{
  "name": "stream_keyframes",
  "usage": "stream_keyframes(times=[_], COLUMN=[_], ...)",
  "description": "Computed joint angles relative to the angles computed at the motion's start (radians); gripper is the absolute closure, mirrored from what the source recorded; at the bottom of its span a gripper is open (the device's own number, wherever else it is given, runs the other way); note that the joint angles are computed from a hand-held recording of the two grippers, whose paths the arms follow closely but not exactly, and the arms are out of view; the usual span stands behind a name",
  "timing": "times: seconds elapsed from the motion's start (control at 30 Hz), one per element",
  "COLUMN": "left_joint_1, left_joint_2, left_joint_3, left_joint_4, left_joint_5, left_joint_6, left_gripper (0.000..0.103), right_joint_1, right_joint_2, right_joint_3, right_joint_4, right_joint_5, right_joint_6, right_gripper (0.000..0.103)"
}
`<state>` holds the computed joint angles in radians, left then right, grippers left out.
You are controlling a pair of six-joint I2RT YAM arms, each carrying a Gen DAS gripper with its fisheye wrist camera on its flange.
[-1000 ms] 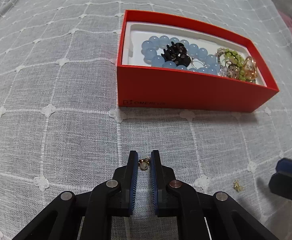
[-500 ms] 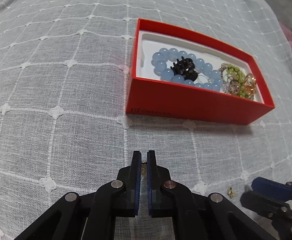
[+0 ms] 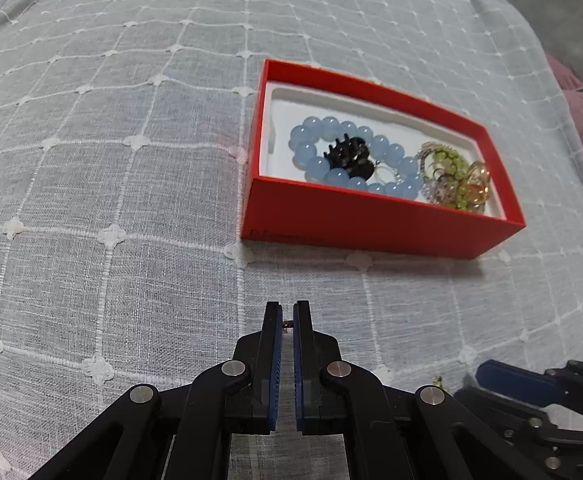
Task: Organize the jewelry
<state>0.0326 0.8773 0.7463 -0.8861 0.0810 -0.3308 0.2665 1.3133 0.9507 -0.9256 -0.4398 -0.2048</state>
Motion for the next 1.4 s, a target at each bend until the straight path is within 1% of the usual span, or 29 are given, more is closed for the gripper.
stream_keyframes(times=[0.1,0.43,0.6,0.67,0.8,1.13,1.27,1.4], left_joint_1=[0.000,-0.009,-0.014,-0.021,-0.023,-0.061,-0.064,-0.063], left_joint_2=[-0.013,-0.020,-0.028,-0.027,-0.025,-0.029,-0.036,-0.043], left_joint_3=[0.010,0.023,0.025,0.026,0.030,0.035,0.040,0.046], left_joint_4=[-0.011,-0.020,-0.025,-0.026,-0.029,-0.028,-0.032,-0.038], left_joint_5=[-0.002,-0.003,-0.005,-0.007,-0.011,-0.037,-0.042,-0.035], left_joint_6=[0.004,0.003,0.003,0.002,0.002,-0.008,-0.005,-0.003], left_gripper=[0.103,0.103,0.103,0.103,0.103,0.103,0.103,0.103], right_joint_1=[0.000,0.066,0.092,0.111,0.129,0.128,0.110,0.093], right_joint_2=[0.001,0.000,-0.005,-0.010,-0.015,-0.022,-0.034,-0.057], right_joint_3=[-0.002,-0.042,-0.057,-0.067,-0.069,-0.074,-0.065,-0.048], right_joint_4=[0.004,0.062,0.088,0.107,0.115,0.122,0.106,0.089], right_joint_5=[-0.006,0.067,0.088,0.113,0.135,0.146,0.126,0.084], right_joint_6=[-0.007,0.012,0.025,0.031,0.039,0.036,0.028,0.019], right_gripper=[0.072,0.073,0.085,0.091,0.097,0.098,0.098,0.098])
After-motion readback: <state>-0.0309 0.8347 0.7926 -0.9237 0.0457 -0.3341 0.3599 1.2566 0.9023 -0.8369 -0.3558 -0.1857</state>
